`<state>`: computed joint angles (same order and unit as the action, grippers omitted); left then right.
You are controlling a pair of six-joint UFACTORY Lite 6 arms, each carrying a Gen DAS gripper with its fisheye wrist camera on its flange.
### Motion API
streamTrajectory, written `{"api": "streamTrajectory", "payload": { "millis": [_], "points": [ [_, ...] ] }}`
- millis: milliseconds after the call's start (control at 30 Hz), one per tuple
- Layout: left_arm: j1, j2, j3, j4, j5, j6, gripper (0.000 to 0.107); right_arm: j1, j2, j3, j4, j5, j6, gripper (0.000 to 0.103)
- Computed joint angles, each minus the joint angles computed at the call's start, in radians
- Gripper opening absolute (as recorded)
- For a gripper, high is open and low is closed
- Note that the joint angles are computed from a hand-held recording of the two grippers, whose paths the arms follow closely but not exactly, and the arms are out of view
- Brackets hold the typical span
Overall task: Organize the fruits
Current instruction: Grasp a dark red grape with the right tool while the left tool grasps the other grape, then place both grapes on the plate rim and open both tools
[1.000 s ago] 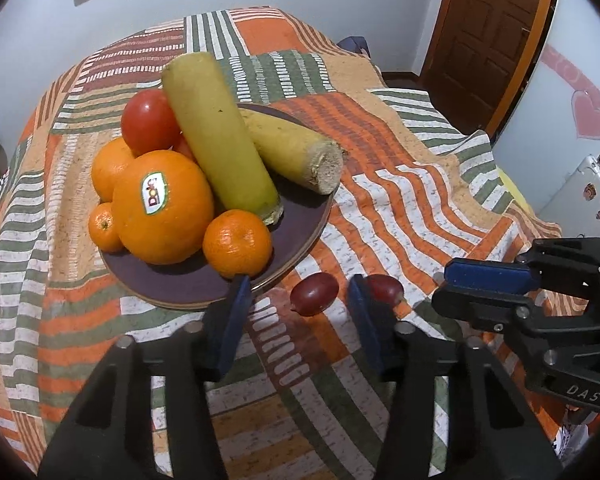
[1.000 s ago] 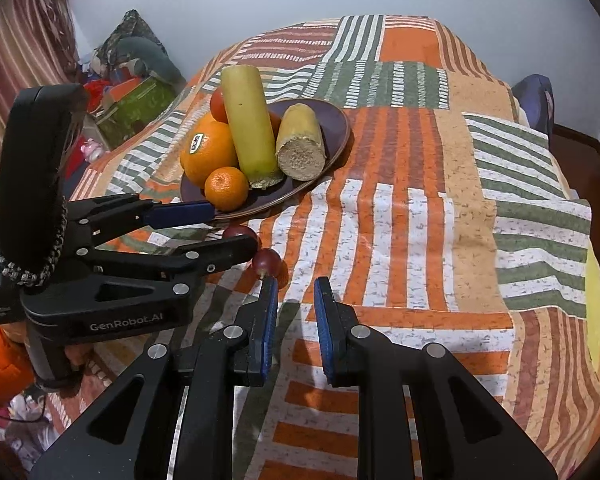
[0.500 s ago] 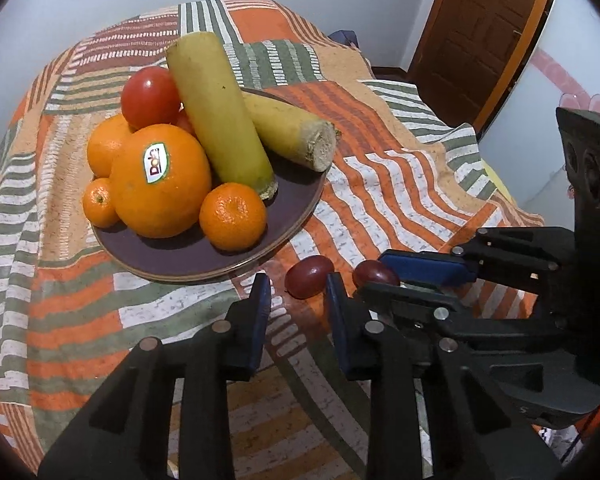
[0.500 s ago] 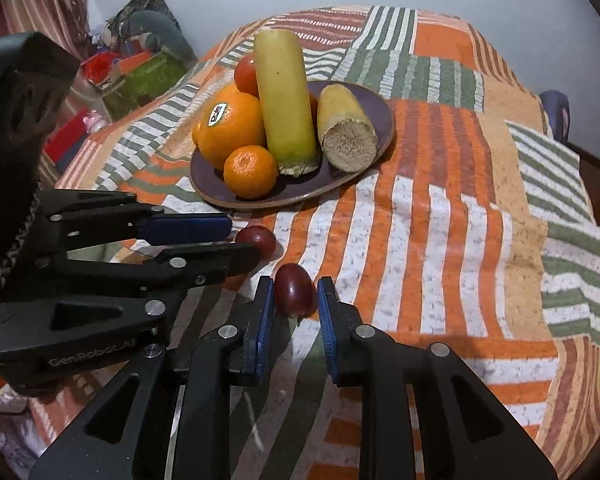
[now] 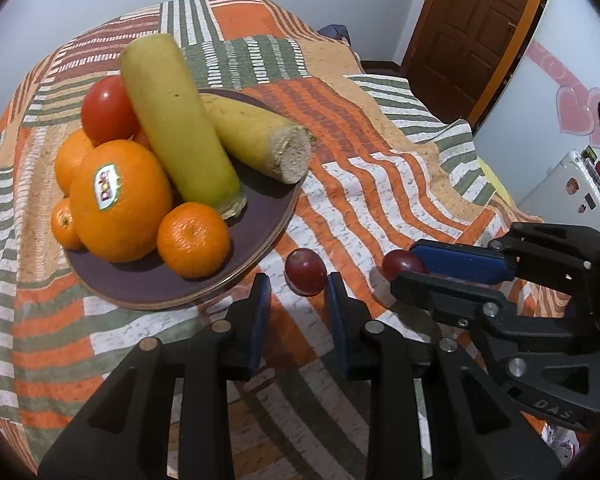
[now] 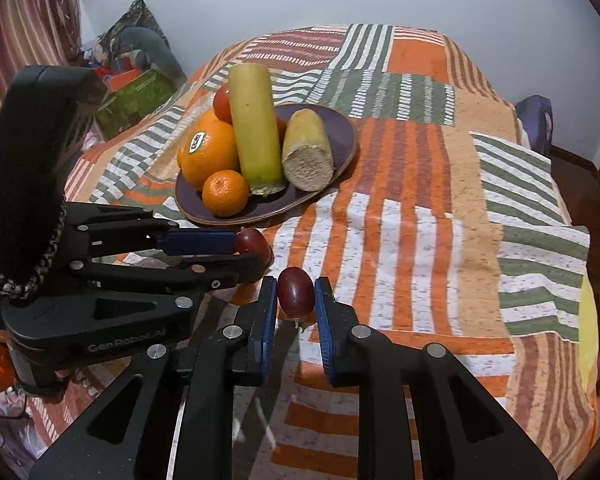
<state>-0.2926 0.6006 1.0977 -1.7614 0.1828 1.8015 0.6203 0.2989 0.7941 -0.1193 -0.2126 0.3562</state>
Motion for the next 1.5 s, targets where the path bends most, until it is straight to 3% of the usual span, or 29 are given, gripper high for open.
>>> {"api": "streamTrajectory", "payload": {
  "millis": [333,400,600,833,1100,1500],
  "points": [
    [-0.017,0.045,0.068,0.03,-0.011,-0.044,0.026,-0.021,-0.021,-0.018,0.032,-0.002,-0.029,0.018],
    [-0.014,0.036,0.058,-0.004,-0.008,-0.01,0.021,-0.026,-0.023,-0.02,0.032,-0.001,-0.03,0.018],
    [0.024,-0.049,-0.032,-0.143,0.016,0.151,0.021,-0.019,-0.017,-0.001,0.045,0.002,-0.041,0.018],
    [0.15,-0.167,-0.143,-0.134,0.051,0.193,0.021,0.006,0.037,0.087,0.05,0.007,-0.04,0.018],
    [0.289,-0.175,-0.114,0.011,0.081,0.07,0.021,0.038,0.15,0.243,0.051,0.034,-0.04,0.018],
    [0.251,-0.065,-0.058,-0.029,0.097,0.095,0.021,0.043,0.299,0.407,0.15,0.097,-0.129,0.018]
  ]
}}
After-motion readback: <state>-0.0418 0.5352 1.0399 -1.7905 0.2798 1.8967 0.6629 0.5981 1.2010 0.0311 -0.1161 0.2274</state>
